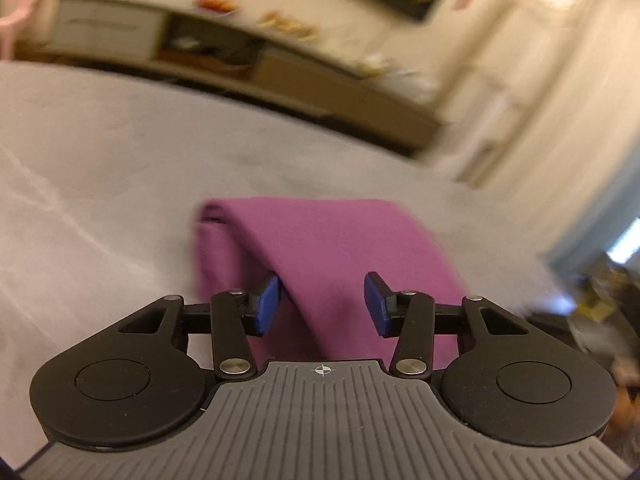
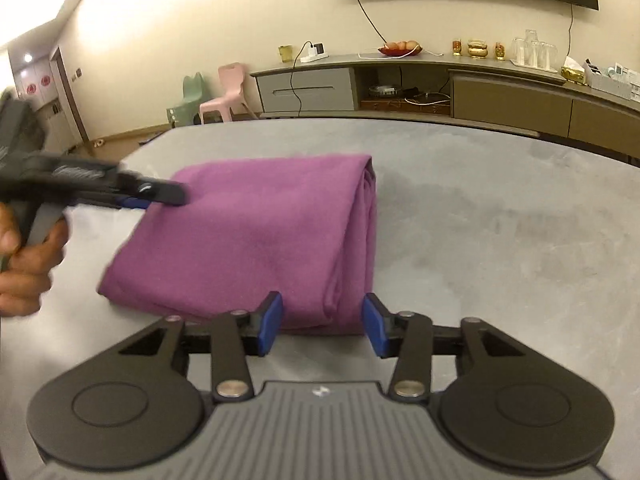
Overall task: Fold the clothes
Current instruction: 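Release the bundle with both grippers and pull them back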
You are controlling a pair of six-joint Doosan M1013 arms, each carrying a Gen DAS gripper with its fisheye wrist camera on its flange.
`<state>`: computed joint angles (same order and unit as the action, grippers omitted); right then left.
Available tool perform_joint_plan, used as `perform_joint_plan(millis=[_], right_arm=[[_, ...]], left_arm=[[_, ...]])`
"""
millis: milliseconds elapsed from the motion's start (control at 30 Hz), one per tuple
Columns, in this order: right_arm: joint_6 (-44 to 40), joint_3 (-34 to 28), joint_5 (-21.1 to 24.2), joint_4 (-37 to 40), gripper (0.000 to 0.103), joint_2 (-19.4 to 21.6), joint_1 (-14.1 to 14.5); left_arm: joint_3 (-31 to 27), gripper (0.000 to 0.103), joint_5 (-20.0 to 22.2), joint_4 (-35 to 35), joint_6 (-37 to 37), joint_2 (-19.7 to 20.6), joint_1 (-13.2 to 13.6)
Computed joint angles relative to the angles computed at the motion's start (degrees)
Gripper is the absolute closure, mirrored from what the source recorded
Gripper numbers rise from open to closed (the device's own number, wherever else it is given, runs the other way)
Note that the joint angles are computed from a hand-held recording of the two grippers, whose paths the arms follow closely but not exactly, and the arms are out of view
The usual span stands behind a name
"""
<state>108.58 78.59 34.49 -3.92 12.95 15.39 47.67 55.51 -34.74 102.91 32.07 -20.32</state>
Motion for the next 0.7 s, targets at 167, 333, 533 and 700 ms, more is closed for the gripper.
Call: perform_joint_plan(millis=[167, 333, 533, 700], right_arm=[[-2.77, -0.48, -2.65, 4.46, 0.064, 1.00, -0.54], [3.07, -1.31, 2.62, 3.72, 0.061, 2.23, -1.25], [19.63, -0.85, 2.53, -0.57, 0.058, -0.44, -3.08], [18.51, 0.70, 1.42, 0.54, 0.050, -0.44, -3.74]], left_arm=[[4.52, 0.061, -0.61, 6.42, 2.10, -1.79, -1.77], [5.82, 0.063, -1.34, 6.55, 1.26, -2.39, -1.42], [12.98, 0.060, -3.38, 2.69, -0.04, -7.34, 0.88], [11.44, 0.063, -3.30, 9.80, -4.48, -5.91, 0.29]])
